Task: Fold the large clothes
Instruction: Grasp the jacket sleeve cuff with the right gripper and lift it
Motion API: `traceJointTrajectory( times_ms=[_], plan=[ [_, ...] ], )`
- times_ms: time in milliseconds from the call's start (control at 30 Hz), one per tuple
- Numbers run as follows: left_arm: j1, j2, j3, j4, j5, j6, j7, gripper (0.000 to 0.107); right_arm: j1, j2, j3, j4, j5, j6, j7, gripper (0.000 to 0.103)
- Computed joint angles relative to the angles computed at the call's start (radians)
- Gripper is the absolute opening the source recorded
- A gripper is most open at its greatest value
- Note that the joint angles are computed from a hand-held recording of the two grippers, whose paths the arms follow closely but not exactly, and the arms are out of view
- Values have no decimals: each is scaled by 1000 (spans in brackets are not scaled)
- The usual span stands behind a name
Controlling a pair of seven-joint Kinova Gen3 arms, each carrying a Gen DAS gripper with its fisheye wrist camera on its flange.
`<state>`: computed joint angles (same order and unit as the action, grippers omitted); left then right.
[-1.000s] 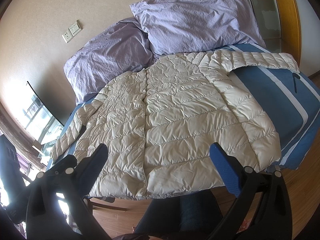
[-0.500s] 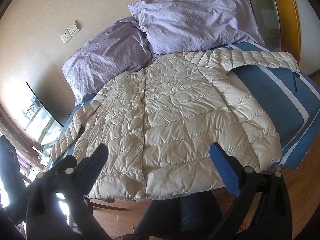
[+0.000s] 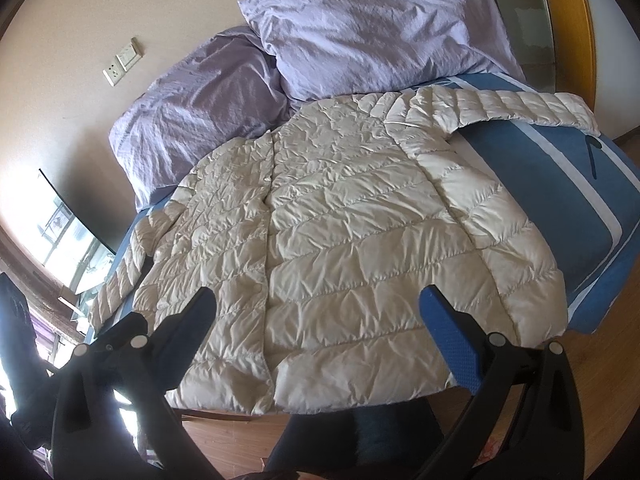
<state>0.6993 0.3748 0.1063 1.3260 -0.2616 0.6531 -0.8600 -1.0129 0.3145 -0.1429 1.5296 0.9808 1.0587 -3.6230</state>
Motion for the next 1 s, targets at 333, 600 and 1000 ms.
traceJointTrajectory(
  times_ms=[333, 600, 1000],
  plan=[
    [3, 136, -18, -205, 0, 140, -63, 102, 79, -17, 23, 19, -54, 43, 26, 101],
    [14, 262, -55, -397, 5, 254, -115, 102, 216, -54, 45, 52, -135, 95, 86, 101],
    [63, 472, -158, -714, -69, 455, -122, 102, 473, -24, 122, 41, -272, 87, 284, 101]
  ],
)
